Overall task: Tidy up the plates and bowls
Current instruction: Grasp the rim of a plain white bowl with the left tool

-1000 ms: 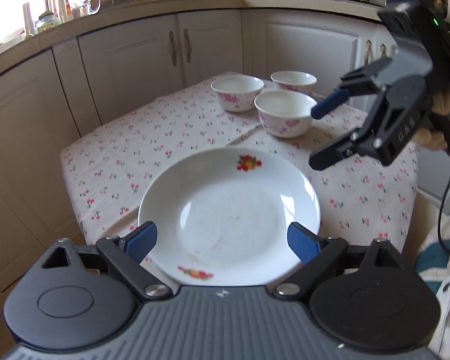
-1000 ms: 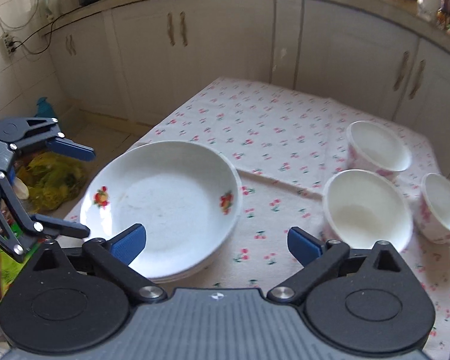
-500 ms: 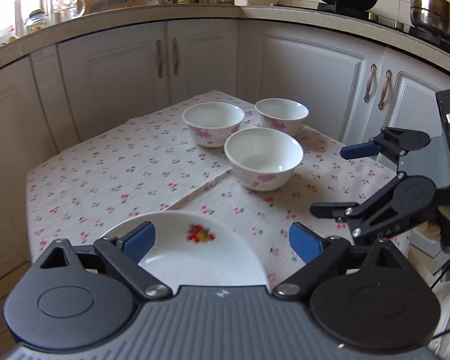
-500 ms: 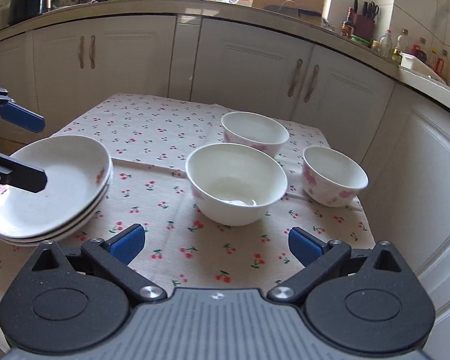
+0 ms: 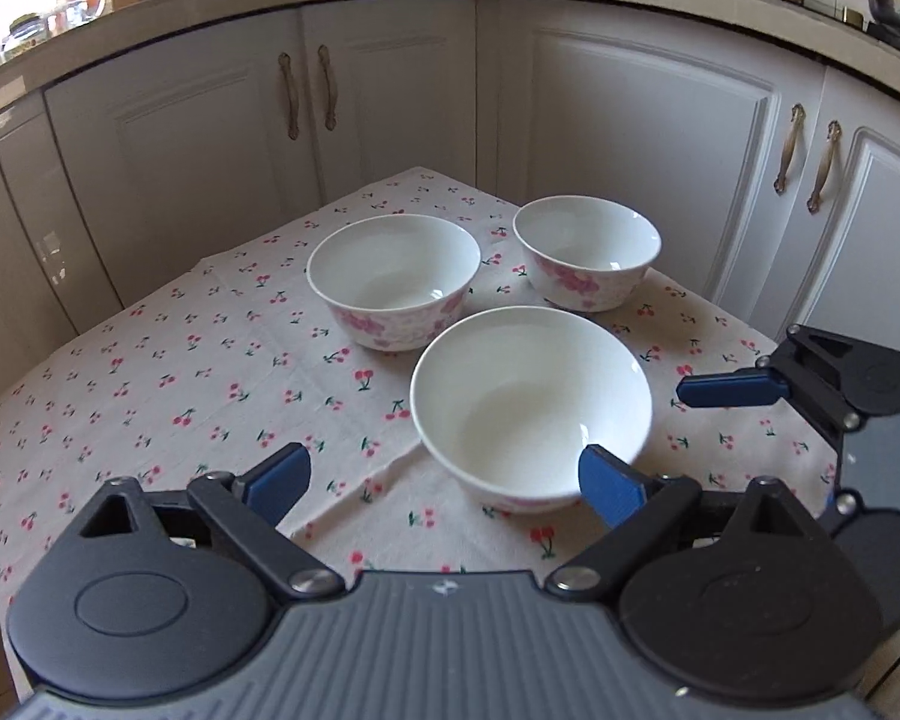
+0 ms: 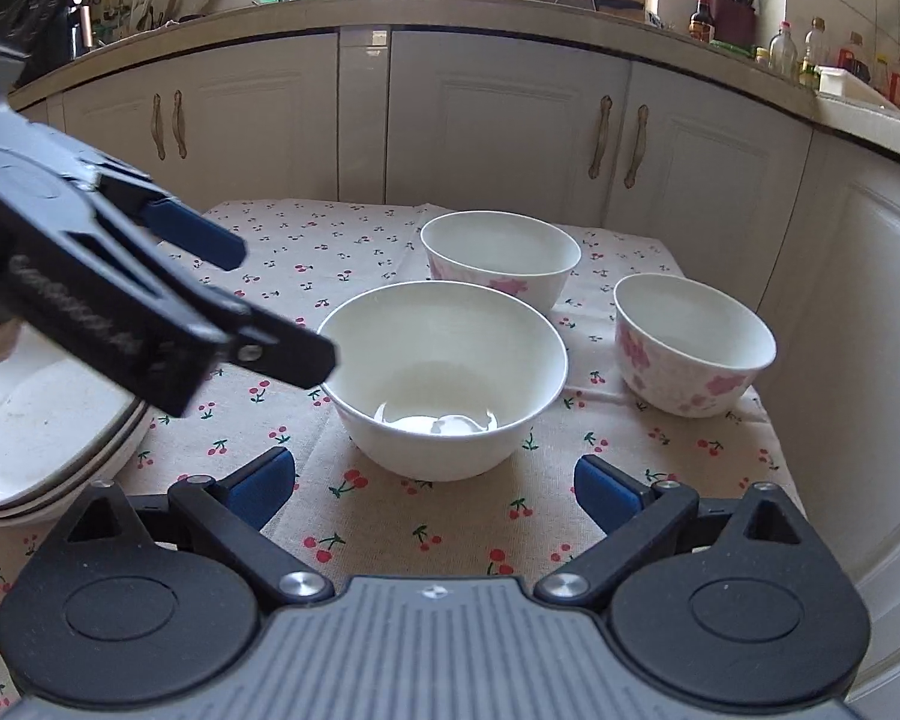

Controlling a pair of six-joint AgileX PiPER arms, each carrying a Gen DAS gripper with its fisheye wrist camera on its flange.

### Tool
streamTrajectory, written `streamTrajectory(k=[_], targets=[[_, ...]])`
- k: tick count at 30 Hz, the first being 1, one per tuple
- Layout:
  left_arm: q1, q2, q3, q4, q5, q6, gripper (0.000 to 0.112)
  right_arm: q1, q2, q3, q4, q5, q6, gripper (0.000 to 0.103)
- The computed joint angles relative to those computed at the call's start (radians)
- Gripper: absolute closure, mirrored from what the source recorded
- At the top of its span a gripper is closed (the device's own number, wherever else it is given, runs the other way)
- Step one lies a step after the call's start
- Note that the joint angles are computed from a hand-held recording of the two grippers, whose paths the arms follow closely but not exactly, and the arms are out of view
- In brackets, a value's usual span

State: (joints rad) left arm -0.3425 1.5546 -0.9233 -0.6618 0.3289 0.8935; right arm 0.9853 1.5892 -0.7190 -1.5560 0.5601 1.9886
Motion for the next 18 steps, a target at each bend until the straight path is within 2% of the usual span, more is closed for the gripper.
streamTrajectory(k=[5, 9, 18], targets=[[-0.024, 0.090, -0.099, 0.093, 0.015, -0.096, 0.017, -0.030, 0.022, -0.010, -0.046, -0.018, 0.017, 0.005], [-0.026, 0.138, -0.154, 0.091, 0.039, -0.091, 0.018, -0.051, 0.031, -0.013, -0.070, -0.032, 0.029, 0.006], [-0.020, 0.213, -0.234, 0.025, 0.122, -0.025, 0.037, -0.057, 0.060, -0.033, -0.094, -0.029, 0.009, 0.014]])
